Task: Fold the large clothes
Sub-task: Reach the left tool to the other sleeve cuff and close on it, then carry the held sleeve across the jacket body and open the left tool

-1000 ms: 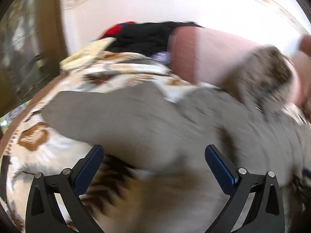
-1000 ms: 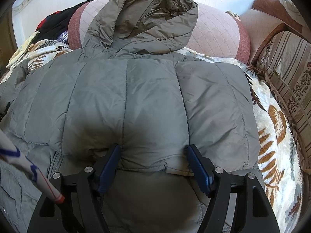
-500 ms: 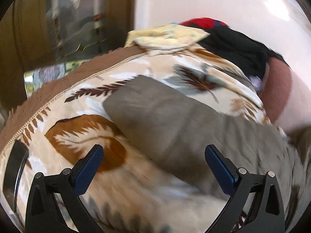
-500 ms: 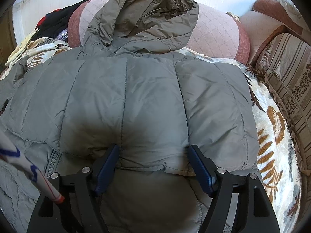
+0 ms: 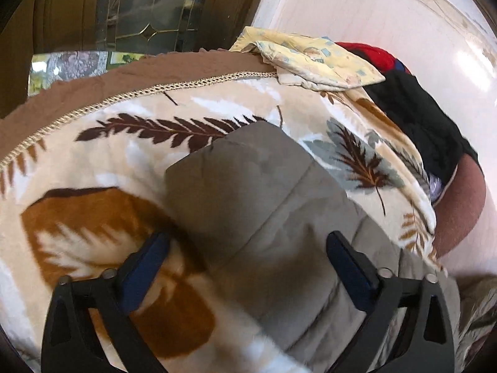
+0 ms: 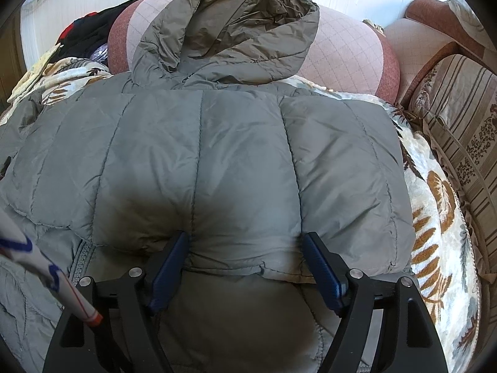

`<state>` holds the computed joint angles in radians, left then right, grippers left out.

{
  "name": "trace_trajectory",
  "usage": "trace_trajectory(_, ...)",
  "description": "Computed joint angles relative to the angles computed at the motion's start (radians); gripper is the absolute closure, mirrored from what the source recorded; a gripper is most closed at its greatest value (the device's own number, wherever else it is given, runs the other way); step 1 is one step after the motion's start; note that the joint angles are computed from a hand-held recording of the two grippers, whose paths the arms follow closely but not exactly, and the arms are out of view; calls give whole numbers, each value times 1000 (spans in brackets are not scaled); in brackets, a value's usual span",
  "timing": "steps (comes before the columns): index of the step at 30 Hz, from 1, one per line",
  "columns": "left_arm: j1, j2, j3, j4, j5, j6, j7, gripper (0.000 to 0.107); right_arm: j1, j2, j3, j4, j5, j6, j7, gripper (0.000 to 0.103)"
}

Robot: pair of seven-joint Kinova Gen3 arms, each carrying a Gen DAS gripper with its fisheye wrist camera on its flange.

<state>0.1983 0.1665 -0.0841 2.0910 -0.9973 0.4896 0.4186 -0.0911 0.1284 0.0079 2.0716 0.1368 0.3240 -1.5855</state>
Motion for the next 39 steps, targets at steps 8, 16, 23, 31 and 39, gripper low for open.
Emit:
trace_trajectory(8, 45, 22, -16, -22, -85, 49, 103, 92, -131, 9, 143, 1, -54, -7, 52, 20)
trace_trajectory(16, 70, -75, 100, -54, -115, 190, 78, 95, 134, -15, -126, -2, 4, -6, -14, 20)
trace_trajectory(23, 150, -123, 236, -142, -109, 398, -20, 96, 63, -81, -18, 25, -33, -55, -15, 20)
trace_trajectory(31, 272, -123, 330, -299, -87, 601, -145, 96, 69, -48, 8, -17, -130, -2, 90, 16)
trace_trajectory(39, 438, -49, 367, -521, -123, 810, -263, 96, 266, -67, -139, -37, -406, 26, 360, 16)
